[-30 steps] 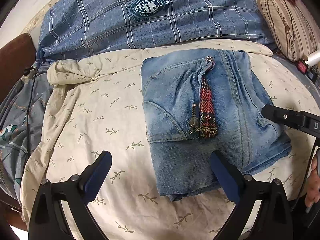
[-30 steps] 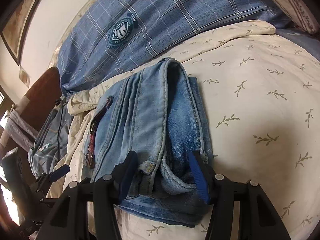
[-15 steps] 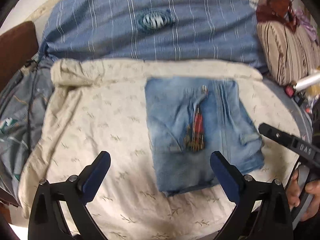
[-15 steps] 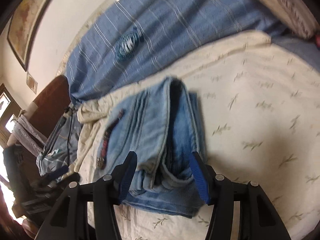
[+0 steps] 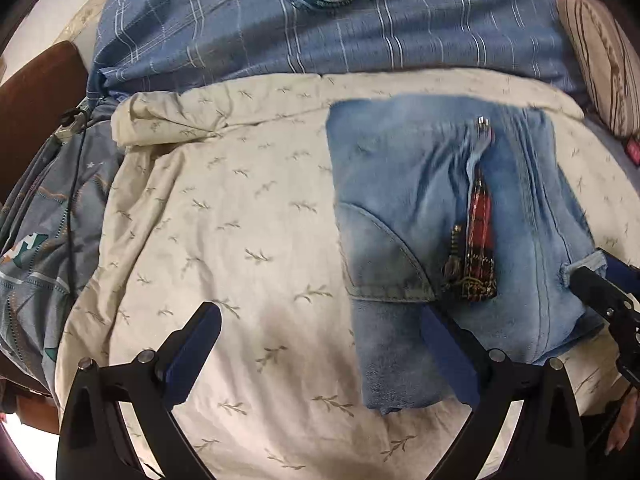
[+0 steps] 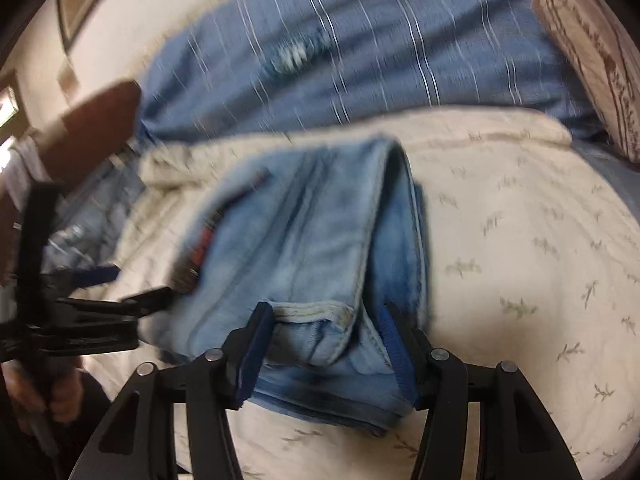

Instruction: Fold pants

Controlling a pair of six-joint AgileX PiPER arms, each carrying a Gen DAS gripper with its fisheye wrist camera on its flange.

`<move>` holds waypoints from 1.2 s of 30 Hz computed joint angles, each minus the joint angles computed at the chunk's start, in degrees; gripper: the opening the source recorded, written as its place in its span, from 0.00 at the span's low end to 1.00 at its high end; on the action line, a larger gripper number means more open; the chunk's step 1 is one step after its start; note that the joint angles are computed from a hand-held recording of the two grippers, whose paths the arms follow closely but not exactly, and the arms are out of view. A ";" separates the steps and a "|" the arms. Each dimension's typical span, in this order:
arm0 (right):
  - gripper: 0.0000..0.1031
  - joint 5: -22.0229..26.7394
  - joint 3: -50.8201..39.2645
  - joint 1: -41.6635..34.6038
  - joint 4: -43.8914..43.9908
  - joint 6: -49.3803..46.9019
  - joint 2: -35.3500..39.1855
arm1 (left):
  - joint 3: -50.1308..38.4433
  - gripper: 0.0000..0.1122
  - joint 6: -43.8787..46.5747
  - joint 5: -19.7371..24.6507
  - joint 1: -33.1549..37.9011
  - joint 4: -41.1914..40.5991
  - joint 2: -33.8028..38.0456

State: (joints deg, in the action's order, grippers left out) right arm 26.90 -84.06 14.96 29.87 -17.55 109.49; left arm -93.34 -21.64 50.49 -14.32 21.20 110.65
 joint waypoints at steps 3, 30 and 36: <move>0.64 0.57 -0.66 -0.20 0.23 -0.48 0.97 | 1.05 0.89 -1.56 -0.98 -0.97 2.60 -0.20; 0.65 -3.02 6.41 -6.78 34.19 -21.68 -5.46 | 4.80 0.89 -7.06 -8.71 -0.36 8.86 -9.89; 0.65 -3.20 6.09 -6.49 33.01 -20.62 -5.21 | 5.96 0.89 -6.20 -11.49 -0.19 8.52 -12.26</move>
